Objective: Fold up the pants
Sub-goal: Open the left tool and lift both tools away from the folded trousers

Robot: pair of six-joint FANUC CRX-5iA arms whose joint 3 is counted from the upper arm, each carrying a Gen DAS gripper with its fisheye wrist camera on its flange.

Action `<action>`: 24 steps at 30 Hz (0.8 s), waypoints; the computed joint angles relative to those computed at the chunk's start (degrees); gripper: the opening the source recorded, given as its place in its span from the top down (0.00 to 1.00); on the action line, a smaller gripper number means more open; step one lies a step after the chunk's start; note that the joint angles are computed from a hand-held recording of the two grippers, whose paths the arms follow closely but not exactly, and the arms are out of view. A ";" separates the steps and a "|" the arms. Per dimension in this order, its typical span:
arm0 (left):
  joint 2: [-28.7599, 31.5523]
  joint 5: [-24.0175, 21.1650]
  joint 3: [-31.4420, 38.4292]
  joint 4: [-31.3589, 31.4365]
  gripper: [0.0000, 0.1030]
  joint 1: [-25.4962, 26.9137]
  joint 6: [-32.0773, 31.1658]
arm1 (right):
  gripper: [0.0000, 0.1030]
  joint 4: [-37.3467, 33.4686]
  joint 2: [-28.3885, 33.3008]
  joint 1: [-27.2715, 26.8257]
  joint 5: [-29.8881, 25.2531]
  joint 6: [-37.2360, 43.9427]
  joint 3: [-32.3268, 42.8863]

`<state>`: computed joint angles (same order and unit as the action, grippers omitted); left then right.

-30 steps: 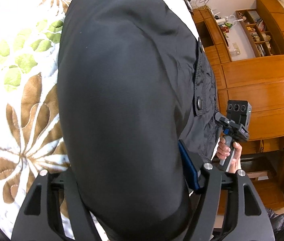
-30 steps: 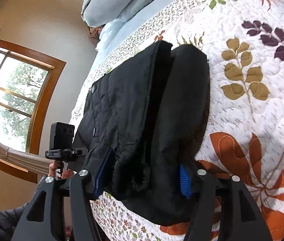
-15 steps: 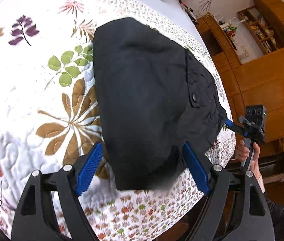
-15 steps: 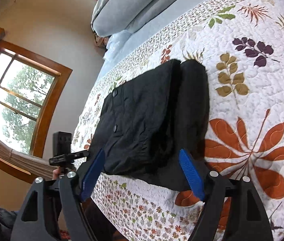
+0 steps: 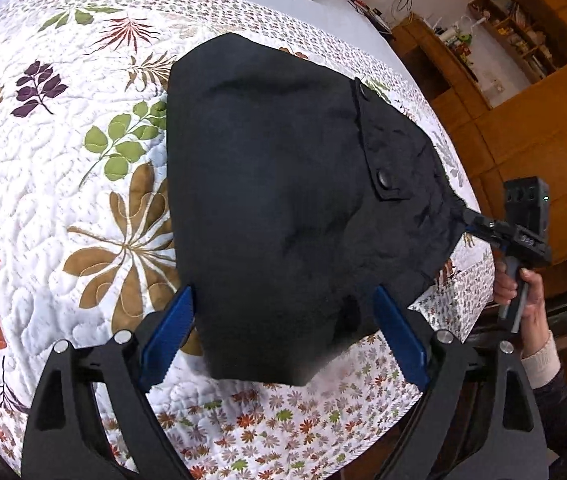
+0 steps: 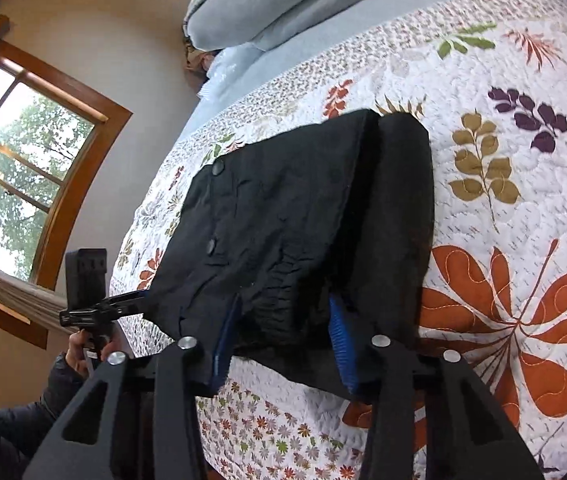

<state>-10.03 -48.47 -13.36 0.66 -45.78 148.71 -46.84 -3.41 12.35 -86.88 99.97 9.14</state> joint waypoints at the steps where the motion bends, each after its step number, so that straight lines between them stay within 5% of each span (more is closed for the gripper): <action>1: 0.39 -0.31 0.39 -0.25 0.14 -0.07 0.19 | 0.59 0.33 -0.41 0.17 0.14 0.25 0.00; 11: 2.81 -1.99 2.59 -0.94 0.13 -0.09 -0.05 | 0.59 2.41 -2.00 0.49 0.47 -1.10 -2.09; 16: 3.26 -2.99 3.76 -1.51 0.13 -0.41 0.25 | 0.51 0.63 -2.38 -1.61 -0.37 -2.32 -2.11; 24: 5.92 -14.54 13.86 -15.10 0.12 -7.41 9.68 | 0.51 -3.04 -6.90 -3.38 0.48 1.01 -1.51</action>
<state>-4.10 -63.01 0.49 -14.44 -53.19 158.39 -49.87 -10.31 8.96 -86.40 100.98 7.63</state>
